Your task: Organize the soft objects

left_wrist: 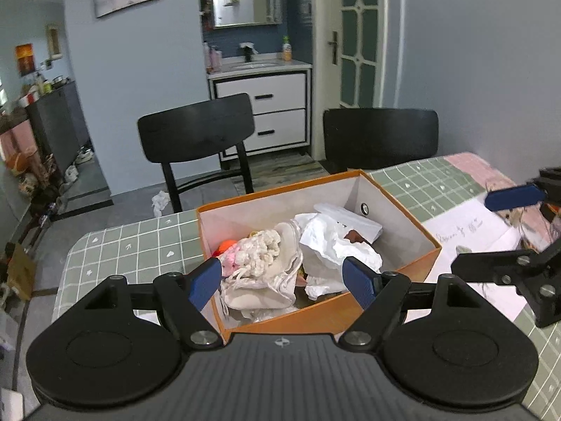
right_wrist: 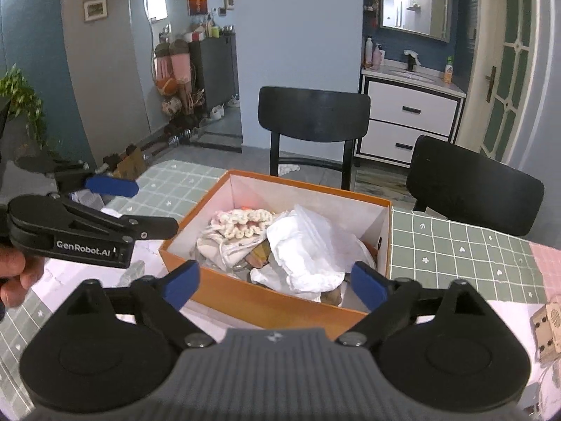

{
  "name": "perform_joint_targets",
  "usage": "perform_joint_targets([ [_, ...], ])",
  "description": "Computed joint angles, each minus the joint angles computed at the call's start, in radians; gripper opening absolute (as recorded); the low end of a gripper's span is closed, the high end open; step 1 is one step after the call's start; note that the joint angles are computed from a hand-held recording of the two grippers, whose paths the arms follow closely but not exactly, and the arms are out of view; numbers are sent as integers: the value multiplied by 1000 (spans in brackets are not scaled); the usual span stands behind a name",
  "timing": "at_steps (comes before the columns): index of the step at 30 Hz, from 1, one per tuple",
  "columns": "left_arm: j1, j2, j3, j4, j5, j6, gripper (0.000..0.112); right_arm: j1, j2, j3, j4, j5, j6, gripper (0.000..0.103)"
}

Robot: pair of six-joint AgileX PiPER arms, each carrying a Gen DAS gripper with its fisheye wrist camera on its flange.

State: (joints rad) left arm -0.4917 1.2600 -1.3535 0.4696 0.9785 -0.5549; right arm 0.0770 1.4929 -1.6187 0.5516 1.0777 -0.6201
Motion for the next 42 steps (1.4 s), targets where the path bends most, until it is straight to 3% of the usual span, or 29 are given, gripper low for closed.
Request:
perform_joint_targets([
  [2, -16, -11, 10, 24, 8, -56, 95, -7, -22, 32, 17, -20, 1, 100],
  [7, -107, 37, -17, 181, 165, -274, 101, 25, -36, 63, -64, -62, 139, 100],
  [12, -143, 43, 48, 274, 155, -399, 101, 43, -30, 113, -110, -134, 244, 100],
  [17, -131, 110, 24, 247, 184, -451, 101, 114, -26, 161, -261, -241, 373, 100],
  [21, -89, 138, 14, 203, 154, -469, 101, 142, -6, 188, -315, -317, 405, 100],
  [25, -52, 140, 19, 172, 111, -484, 101, 177, 50, 148, -414, -332, 490, 100],
  [31, -23, 167, 11, 162, 94, -497, 101, 161, 88, 126, -341, -349, 438, 100],
  [35, -66, 189, 3, 227, 136, -509, 101, 163, 93, 137, -324, -368, 419, 100],
  [42, -122, 184, 8, 265, 126, -515, 101, 156, 64, 206, -245, -411, 368, 100],
])
